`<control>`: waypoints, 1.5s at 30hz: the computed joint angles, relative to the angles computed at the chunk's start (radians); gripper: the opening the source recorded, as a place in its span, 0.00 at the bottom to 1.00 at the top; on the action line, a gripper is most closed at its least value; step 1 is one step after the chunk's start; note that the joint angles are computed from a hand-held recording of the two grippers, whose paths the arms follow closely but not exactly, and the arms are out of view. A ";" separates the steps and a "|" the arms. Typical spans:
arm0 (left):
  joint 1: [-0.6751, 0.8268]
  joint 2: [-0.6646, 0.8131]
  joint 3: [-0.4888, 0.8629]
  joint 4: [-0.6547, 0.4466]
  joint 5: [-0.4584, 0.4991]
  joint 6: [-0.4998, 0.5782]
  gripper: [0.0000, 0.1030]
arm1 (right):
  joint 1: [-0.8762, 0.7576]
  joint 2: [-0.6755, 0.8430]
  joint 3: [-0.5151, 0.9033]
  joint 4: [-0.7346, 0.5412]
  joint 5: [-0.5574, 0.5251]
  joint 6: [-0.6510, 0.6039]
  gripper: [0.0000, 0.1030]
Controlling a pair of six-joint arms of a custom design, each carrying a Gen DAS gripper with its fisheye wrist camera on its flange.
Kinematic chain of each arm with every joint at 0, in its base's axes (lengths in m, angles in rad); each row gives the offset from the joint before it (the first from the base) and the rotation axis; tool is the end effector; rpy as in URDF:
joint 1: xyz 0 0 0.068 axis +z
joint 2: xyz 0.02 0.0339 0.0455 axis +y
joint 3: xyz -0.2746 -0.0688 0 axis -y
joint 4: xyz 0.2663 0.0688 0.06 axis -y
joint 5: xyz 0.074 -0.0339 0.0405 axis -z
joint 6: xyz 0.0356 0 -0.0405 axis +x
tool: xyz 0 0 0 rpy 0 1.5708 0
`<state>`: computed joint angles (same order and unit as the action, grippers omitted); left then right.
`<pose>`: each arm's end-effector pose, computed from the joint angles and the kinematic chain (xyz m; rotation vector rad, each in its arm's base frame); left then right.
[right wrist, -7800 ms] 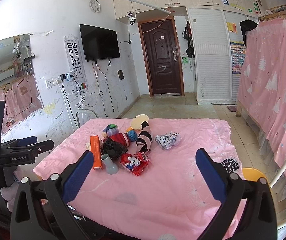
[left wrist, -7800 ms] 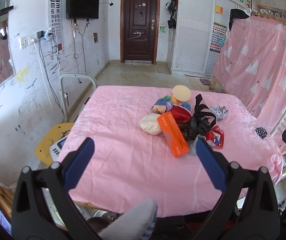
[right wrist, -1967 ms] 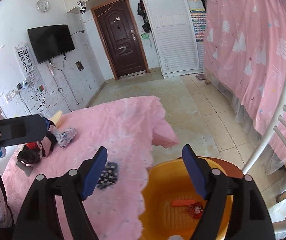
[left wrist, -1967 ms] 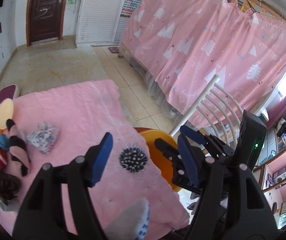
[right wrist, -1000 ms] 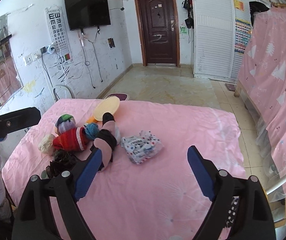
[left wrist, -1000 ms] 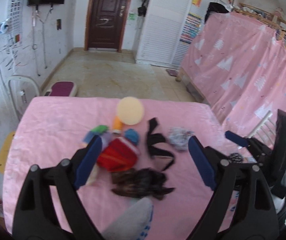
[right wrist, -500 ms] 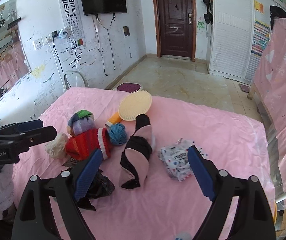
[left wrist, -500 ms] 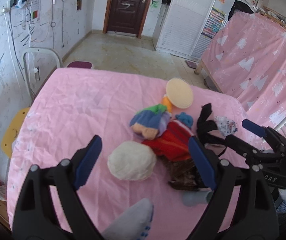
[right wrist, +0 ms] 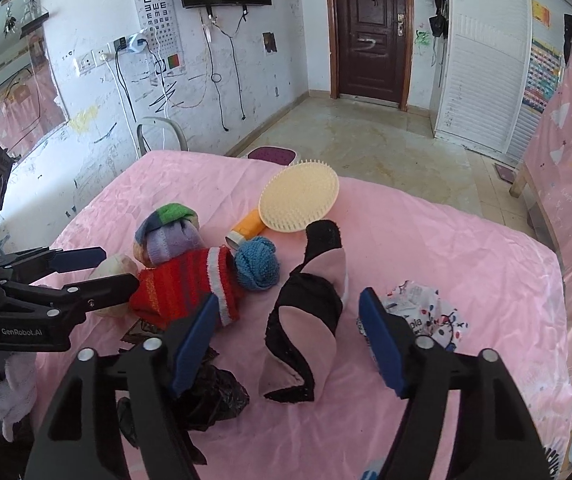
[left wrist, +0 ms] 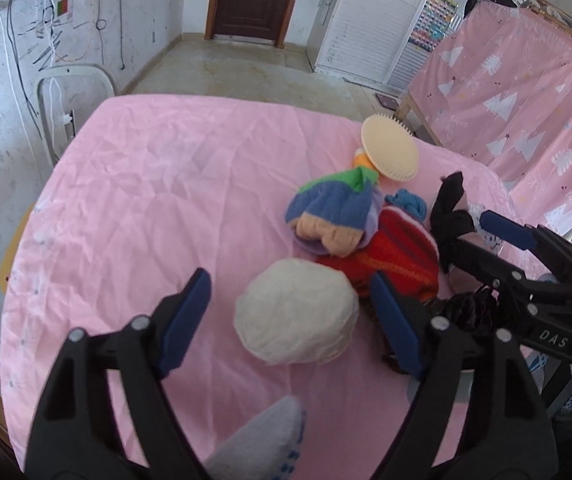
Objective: Collect trash
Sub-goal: 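Grasp the white ball with the left tool while the right tool grasps the striped sock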
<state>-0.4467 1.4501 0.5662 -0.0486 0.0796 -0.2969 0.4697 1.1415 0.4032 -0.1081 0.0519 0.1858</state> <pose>0.2400 -0.1181 0.1303 0.2239 2.5363 -0.4001 0.1931 0.0960 0.1463 -0.3200 2.4084 0.2366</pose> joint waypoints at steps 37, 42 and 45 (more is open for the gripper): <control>-0.156 -0.274 -0.046 -0.149 -0.176 -0.104 0.56 | -0.196 -0.576 -0.107 -0.297 -0.082 -0.083 0.23; -0.264 -0.287 -0.010 -0.181 -0.248 -0.140 0.56 | -0.384 -0.771 -0.104 -0.455 -0.210 -0.160 0.23; -0.346 -0.266 0.031 -0.196 -0.294 -0.161 0.56 | -0.539 -0.852 -0.096 -0.538 -0.320 -0.228 0.23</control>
<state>-0.7931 1.1838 0.5974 -0.2443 -0.2147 -0.4581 -0.0698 0.2900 0.3068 -0.6463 -0.2678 -0.0419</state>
